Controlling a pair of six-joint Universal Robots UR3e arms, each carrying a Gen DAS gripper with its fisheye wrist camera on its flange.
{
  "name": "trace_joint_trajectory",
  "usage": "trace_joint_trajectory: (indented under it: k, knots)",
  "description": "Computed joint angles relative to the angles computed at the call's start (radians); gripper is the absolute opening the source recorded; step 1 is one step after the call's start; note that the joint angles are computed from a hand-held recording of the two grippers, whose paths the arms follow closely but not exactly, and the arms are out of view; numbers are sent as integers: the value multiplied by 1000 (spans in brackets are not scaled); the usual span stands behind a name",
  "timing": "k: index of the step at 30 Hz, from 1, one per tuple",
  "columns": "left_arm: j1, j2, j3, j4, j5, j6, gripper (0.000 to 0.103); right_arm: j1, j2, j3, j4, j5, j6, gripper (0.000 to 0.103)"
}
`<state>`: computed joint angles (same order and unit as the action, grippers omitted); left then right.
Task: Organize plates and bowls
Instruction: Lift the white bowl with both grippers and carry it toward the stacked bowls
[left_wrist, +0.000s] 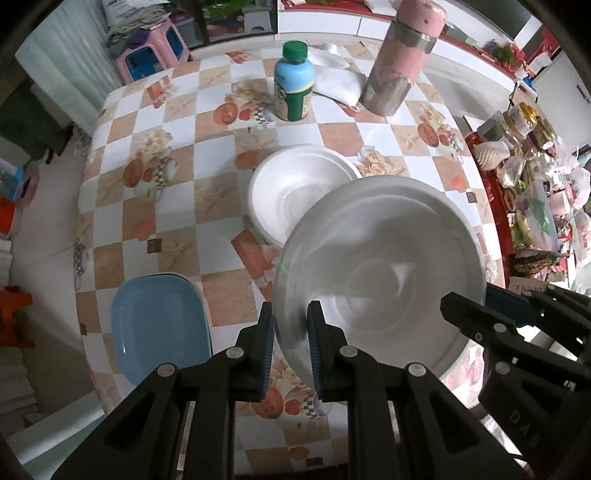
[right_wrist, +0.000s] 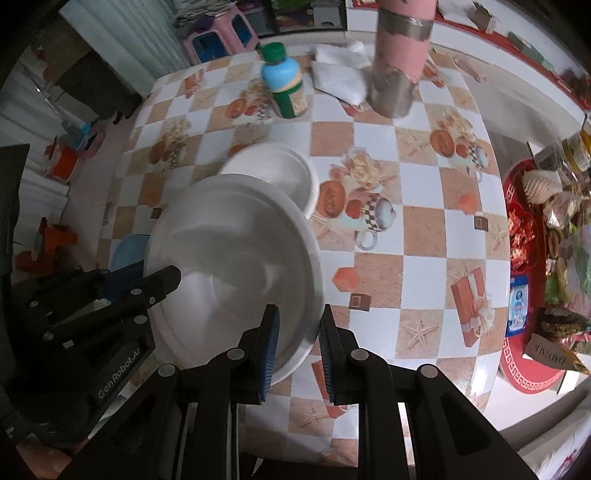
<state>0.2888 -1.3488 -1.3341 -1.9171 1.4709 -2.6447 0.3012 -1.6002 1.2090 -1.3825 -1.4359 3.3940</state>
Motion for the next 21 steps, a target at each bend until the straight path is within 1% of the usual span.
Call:
trace_joint_trajectory:
  k: [11, 18, 21]
  knots:
    - [83, 41, 15, -46, -39, 78, 19, 79, 60, -122, 28, -55, 62, 23]
    - [83, 40, 17, -47, -36, 76, 19, 93, 67, -137, 36, -58, 76, 23]
    - [107, 53, 17, -65, -39, 97, 19, 109, 78, -160, 46, -63, 87, 23]
